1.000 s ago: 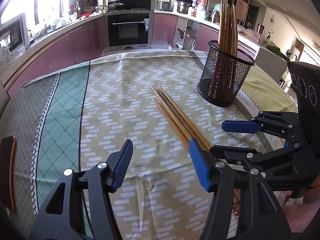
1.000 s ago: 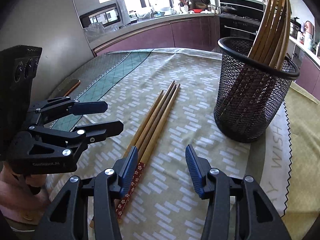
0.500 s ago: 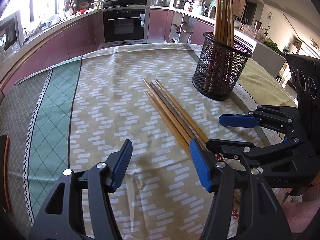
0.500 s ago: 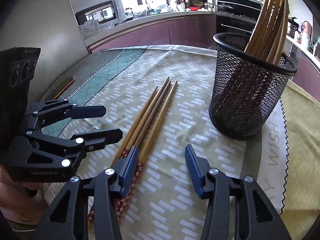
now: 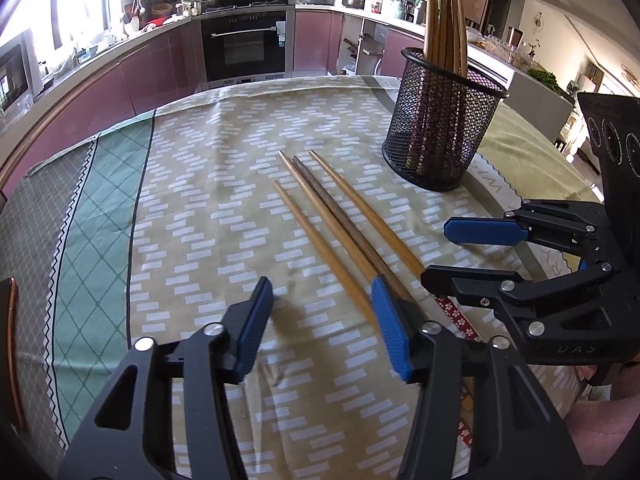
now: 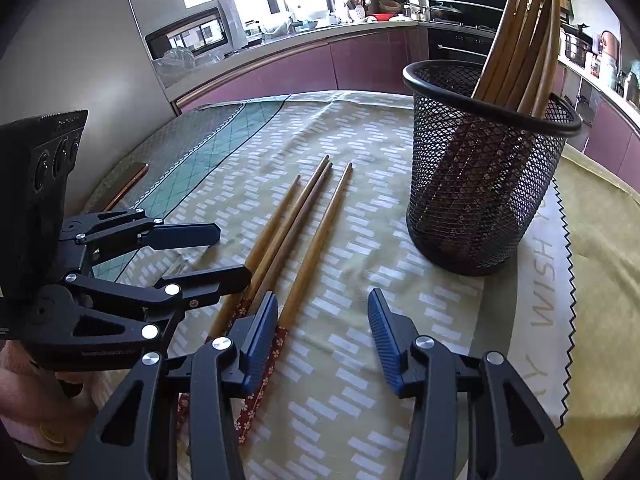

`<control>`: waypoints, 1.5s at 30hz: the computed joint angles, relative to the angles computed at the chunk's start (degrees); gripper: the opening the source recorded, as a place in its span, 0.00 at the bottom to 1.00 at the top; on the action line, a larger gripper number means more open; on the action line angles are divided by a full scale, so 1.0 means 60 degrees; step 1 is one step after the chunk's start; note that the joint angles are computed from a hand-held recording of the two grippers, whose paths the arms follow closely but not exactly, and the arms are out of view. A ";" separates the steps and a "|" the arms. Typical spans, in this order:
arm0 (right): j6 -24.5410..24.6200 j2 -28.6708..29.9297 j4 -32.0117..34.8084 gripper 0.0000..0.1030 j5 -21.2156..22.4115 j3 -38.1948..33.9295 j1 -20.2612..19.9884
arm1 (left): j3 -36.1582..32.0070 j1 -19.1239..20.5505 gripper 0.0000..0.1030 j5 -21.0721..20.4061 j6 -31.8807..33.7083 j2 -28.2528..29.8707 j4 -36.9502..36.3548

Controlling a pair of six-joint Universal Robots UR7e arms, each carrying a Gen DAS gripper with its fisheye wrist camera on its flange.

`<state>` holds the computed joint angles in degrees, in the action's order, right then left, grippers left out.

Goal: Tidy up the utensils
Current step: 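Move the left tool back to the chopstick pile while the right tool follows, then close the left tool on a chopstick while the right tool grasps another chopstick, then raise the held chopstick upright over the mesh holder with the left tool while the right tool carries its own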

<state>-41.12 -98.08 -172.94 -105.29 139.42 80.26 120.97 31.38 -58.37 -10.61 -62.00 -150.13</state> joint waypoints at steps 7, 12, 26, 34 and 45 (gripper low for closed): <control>-0.0078 0.0175 -0.0167 0.43 -0.0211 -0.0052 0.0129 | -0.0048 0.0043 0.37 0.0014 0.0097 -0.0026 0.0172; -0.0166 0.0509 -0.0411 0.40 -0.0499 -0.0161 0.0333 | -0.0084 0.0148 0.23 -0.0066 0.0114 -0.0058 0.0150; 0.0202 0.0541 -0.0151 0.10 -0.0318 -0.0401 0.0150 | 0.0026 0.0210 0.13 -0.0063 0.0115 -0.0177 -0.0049; 0.0475 0.0191 0.0275 0.06 0.0280 -0.0393 -0.0198 | 0.0046 0.0124 0.15 0.0271 -0.0043 -0.0117 0.0031; 0.0167 -0.0458 0.1089 0.06 0.1137 -0.0338 -0.0432 | 0.0316 -0.0049 0.07 -0.0157 0.0267 -0.0380 -0.0591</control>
